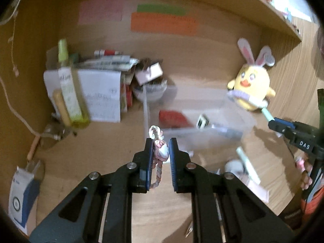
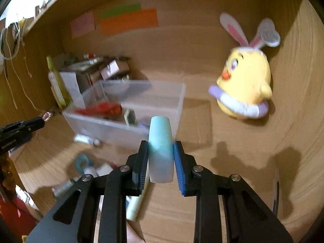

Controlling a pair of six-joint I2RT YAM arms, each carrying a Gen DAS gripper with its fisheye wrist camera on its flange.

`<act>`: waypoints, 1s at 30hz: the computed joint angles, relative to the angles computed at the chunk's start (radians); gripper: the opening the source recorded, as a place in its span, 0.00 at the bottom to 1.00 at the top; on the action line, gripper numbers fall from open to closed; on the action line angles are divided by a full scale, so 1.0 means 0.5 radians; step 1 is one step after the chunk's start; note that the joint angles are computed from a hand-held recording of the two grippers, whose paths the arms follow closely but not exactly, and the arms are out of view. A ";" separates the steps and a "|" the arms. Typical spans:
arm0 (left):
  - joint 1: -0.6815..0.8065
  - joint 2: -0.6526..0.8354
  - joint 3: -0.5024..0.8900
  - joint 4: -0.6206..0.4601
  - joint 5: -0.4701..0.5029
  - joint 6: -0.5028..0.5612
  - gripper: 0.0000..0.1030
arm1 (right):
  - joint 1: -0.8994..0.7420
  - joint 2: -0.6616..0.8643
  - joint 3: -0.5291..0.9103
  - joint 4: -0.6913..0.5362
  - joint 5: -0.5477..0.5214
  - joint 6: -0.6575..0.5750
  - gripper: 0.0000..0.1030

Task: Organize objects
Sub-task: 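Grasp the braided bracelet with the left tool while the right grasps a mint tube, then drop the bracelet in the box with the left tool while the right drops its tube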

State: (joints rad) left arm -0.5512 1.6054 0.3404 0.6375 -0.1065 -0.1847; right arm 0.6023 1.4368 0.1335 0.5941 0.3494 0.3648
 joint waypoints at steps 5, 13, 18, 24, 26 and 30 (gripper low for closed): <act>-0.009 -0.101 0.160 -0.145 0.009 0.021 0.14 | 0.015 -0.107 0.136 -0.076 0.039 -0.062 0.22; -0.051 -0.078 0.442 -0.320 0.043 0.032 0.14 | -0.015 -0.147 0.360 -0.171 -0.024 -0.125 0.22; -0.069 0.164 0.724 -0.449 0.112 0.005 0.14 | -0.074 0.057 0.526 -0.175 -0.106 -0.147 0.22; -0.056 0.560 1.113 -0.661 0.231 -0.035 0.14 | -0.204 0.404 0.753 -0.215 -0.247 -0.177 0.22; -0.052 0.679 1.226 -0.731 0.268 -0.042 0.14 | -0.252 0.537 0.836 -0.238 -0.296 -0.189 0.22; -0.047 0.928 1.474 -0.895 0.350 -0.057 0.14 | -0.331 0.750 0.974 -0.294 -0.395 -0.210 0.22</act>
State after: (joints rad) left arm -0.5747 2.0695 1.0773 0.1900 0.0687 -0.2133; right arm 0.4368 1.8119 0.6205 0.4472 0.1519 0.2596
